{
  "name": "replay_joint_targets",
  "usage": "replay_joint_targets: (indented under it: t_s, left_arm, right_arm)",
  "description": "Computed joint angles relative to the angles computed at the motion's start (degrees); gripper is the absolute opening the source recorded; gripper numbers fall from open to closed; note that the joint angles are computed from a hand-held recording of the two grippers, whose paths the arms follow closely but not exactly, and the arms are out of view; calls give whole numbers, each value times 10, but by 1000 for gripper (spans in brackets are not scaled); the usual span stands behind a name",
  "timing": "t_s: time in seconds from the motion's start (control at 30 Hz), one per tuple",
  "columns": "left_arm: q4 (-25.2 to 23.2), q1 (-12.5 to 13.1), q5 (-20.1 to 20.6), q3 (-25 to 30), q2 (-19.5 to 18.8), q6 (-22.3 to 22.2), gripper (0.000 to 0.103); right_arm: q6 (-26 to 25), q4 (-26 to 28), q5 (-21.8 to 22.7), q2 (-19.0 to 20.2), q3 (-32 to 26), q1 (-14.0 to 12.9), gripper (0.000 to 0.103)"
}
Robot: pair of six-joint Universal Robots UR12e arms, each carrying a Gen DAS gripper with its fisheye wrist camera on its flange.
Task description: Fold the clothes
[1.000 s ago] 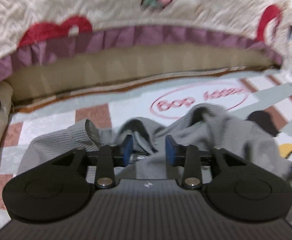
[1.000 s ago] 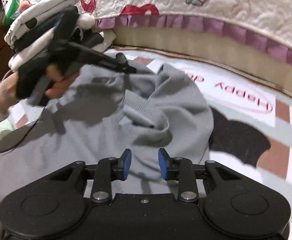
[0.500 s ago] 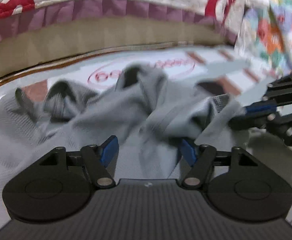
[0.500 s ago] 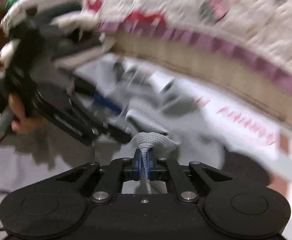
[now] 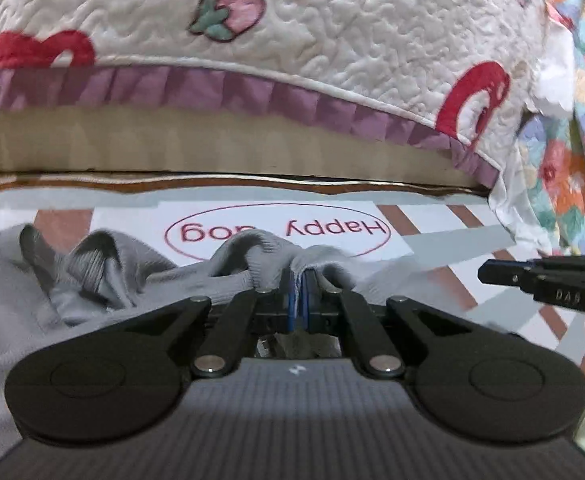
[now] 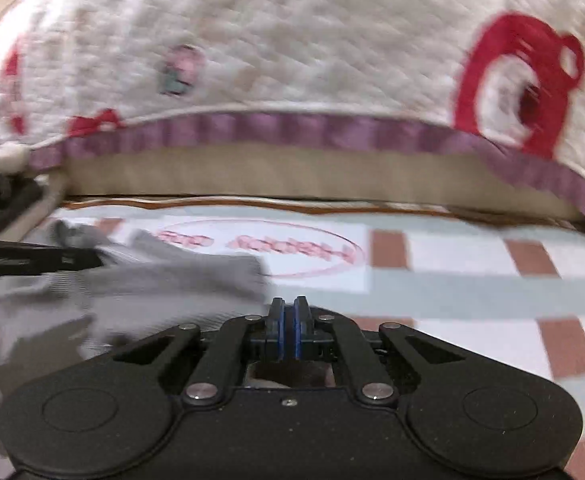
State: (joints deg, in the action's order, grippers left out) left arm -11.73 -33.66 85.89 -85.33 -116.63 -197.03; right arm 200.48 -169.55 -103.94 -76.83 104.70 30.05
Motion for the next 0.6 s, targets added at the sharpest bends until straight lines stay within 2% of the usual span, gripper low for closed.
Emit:
replay_joint_targets:
  t_s: [0.1, 0.17, 0.2, 0.23, 0.37, 0.5, 0.53, 0.6]
  left_arm:
    - [-2, 2, -9, 1, 1, 9, 3]
    - [-6, 5, -15, -1, 4, 17, 3]
    - [-9, 6, -18, -2, 5, 17, 3]
    - [-10, 7, -20, -3, 6, 19, 3]
    - [-19, 11, -28, -8, 10, 31, 3]
    - [-40, 12, -36, 12, 4, 68, 3]
    - [-46, 12, -39, 20, 1, 80, 2]
    - [-49, 9, -41, 54, -15, 109, 2]
  right_arm:
    - [20, -14, 36, -7, 14, -10, 18]
    - [36, -23, 95, -11, 21, -23, 37]
    - [53, -22, 124, -9, 22, -30, 58]
    - [70, -20, 154, -7, 22, -38, 63]
    - [128, -20, 257, 10, 20, -66, 63]
    - [129, -17, 303, 42, -3, -76, 63]
    - [116, -30, 300, 49, -6, -74, 50]
    - [53, -83, 280, 59, -9, -66, 5]
